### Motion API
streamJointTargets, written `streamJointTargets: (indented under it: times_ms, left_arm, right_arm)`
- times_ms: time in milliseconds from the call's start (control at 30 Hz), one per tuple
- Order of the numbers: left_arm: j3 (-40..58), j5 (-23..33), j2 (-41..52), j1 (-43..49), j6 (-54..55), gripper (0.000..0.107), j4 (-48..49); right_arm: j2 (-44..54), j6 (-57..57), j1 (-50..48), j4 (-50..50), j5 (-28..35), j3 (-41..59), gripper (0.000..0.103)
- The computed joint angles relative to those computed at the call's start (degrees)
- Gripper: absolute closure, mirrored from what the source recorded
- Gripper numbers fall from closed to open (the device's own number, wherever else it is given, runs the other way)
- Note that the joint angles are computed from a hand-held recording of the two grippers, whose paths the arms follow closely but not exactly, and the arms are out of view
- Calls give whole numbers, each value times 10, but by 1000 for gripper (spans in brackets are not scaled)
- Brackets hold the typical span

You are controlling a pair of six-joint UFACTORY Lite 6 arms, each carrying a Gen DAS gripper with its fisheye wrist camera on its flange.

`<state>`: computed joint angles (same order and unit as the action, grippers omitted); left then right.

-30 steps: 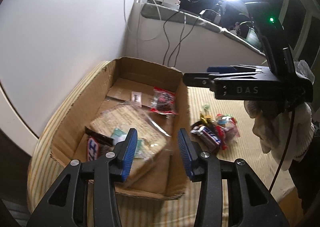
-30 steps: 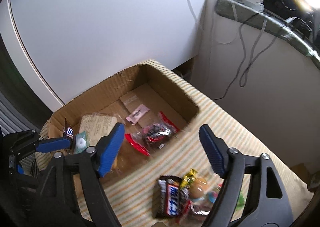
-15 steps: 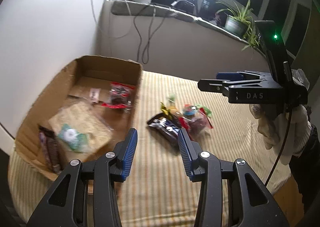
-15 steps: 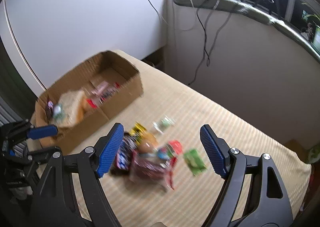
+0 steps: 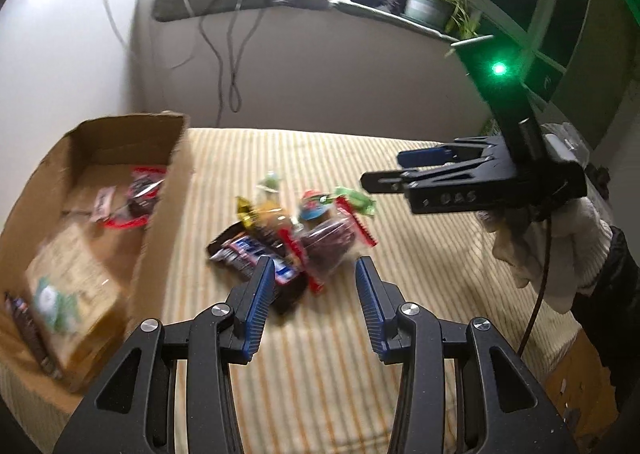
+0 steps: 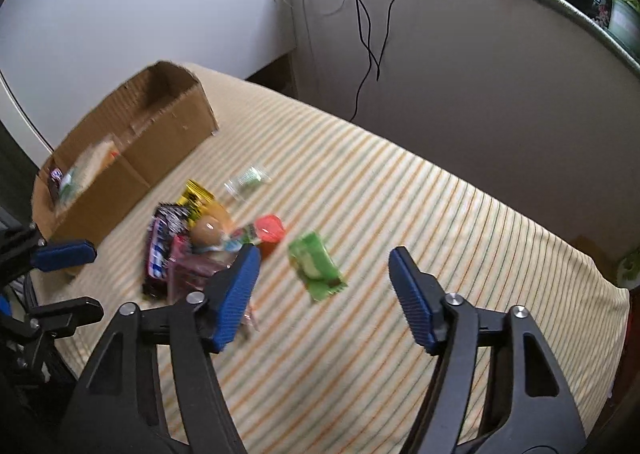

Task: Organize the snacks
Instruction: 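Grasp the red-topped clear candy bag with the left tool while the right tool grasps the green pack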

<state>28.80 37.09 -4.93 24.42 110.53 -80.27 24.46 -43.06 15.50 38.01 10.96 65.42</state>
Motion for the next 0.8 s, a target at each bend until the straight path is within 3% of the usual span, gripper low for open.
streamJointTargets:
  times_ms: [200, 367, 600, 667, 800]
  left_arm:
    - [52, -34, 72, -79, -1, 66, -40]
    - [89, -57, 129, -120, 13, 66, -67]
    - [103, -119, 141, -173, 88, 66, -127]
    - [105, -146, 145, -192, 121, 61, -159]
    - [105, -156, 154, -198, 168, 61, -194]
  right_arm:
    - [40, -136, -24, 110, 18, 16, 44]
    - [64, -171, -26, 120, 30, 34, 48]
    - [95, -180, -16, 106, 36, 63, 48]
    - [104, -177, -15, 99, 38, 70, 48]
    - [120, -152, -5, 68, 34, 84, 56]
